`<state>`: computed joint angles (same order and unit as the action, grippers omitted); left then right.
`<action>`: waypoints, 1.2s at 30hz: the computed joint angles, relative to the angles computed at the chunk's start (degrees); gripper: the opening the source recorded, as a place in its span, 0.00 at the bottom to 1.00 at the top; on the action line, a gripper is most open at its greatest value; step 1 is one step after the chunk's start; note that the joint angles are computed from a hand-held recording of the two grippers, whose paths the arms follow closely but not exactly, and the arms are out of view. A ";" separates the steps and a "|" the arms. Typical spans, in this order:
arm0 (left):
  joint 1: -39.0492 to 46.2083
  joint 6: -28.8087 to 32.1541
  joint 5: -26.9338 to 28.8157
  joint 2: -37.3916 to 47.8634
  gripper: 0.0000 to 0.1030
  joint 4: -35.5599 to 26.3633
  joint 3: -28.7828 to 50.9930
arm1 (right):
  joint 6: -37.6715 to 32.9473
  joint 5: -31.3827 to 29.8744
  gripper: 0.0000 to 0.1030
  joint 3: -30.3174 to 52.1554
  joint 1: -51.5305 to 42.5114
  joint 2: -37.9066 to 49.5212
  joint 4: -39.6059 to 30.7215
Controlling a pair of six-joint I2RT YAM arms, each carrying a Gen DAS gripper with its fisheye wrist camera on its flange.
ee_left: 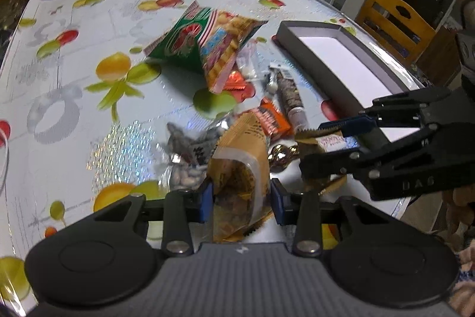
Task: Organize snacks
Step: 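Lift and carry both held snacks over the white tray with both tools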
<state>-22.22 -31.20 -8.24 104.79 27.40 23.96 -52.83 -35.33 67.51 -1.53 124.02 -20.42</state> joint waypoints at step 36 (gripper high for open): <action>2.38 4.39 1.26 -1.89 0.35 -7.95 7.48 | 4.49 -4.05 0.48 2.75 -3.09 -2.42 -0.15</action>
<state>-19.83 -26.81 -6.99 102.90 19.44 31.44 -48.34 -39.38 70.26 -4.62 121.60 -20.57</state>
